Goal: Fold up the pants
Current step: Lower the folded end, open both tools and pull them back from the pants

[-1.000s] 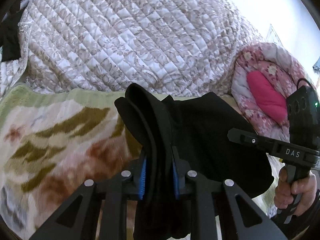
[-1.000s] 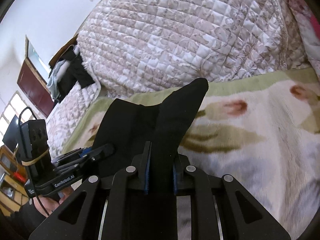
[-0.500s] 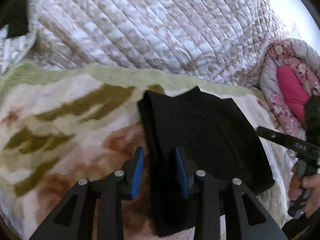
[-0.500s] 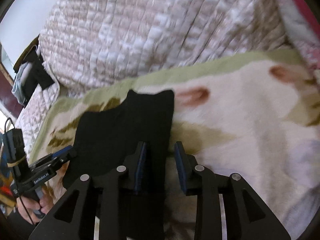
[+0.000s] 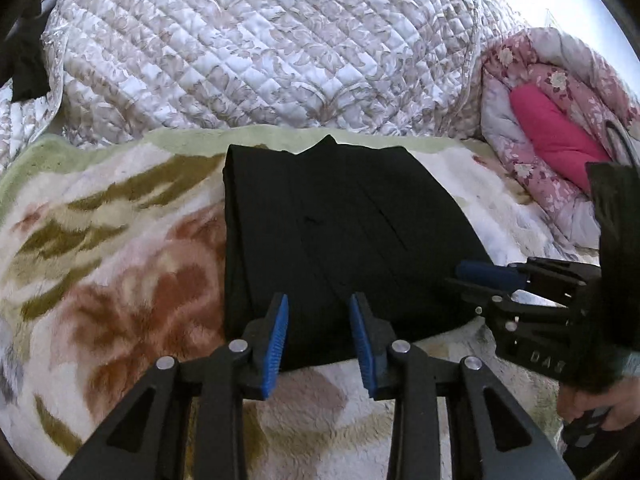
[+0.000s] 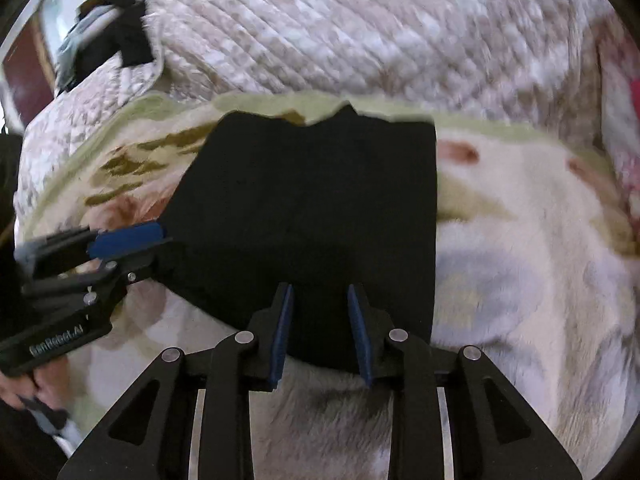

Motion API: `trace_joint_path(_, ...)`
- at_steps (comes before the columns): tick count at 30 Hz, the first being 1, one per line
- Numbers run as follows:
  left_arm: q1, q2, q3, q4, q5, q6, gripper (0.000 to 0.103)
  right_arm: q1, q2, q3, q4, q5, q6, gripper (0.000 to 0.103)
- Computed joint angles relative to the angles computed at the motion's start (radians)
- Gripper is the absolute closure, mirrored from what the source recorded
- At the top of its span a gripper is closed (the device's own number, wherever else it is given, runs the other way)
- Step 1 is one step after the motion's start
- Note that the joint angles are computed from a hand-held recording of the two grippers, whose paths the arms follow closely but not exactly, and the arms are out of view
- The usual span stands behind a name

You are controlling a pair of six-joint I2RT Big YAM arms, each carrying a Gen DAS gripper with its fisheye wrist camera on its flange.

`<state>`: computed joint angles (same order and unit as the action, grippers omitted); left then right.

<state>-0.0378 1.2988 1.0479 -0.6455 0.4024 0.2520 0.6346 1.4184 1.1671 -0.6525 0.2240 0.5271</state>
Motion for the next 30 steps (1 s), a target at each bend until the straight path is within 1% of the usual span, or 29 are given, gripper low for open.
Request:
trace_joint_path(1, 0.0, -0.001, 0.003, -0.004, 0.001, -0.008, 0.068, -0.004, 0.0, 0.006, -0.013, -0.008, 0.006, 0.074)
trace_joint_path(4, -0.002, -0.019, -0.012, 0.002, -0.012, -0.008, 0.068, -0.015, -0.022, -0.01, -0.005, -0.031, 0.04, 0.074)
trace_joint_path(8, -0.007, -0.053, -0.041, 0.01, -0.042, 0.012, 0.068, -0.005, -0.055, -0.028, -0.008, -0.006, 0.059, 0.074)
trace_joint_path(10, -0.006, -0.051, -0.043, 0.014, -0.042, 0.013, 0.068, -0.005, -0.055, -0.031, -0.026, -0.003, 0.073, 0.074)
trace_joint_path(13, -0.005, -0.051, -0.044, 0.013, -0.043, 0.014, 0.068, -0.005, -0.066, -0.034, -0.031, -0.003, 0.083, 0.074)
trace_joint_path(19, 0.004, -0.074, -0.059, 0.005, -0.056, 0.002, 0.068, 0.01, -0.1, -0.058, -0.016, 0.02, 0.102, 0.074)
trace_joint_path(22, -0.001, -0.079, -0.06, 0.002, -0.068, 0.0, 0.068, 0.007, -0.095, -0.055, -0.025, 0.009, 0.109, 0.074)
trace_joint_path(25, -0.003, -0.076, -0.061, 0.001, -0.072, 0.004, 0.065, -0.006, -0.081, -0.053, -0.034, -0.029, 0.119, 0.073)
trace_joint_path(30, -0.004, -0.073, -0.06, 0.001, -0.077, 0.008, 0.064, -0.004, -0.091, -0.057, -0.035, -0.029, 0.131, 0.073)
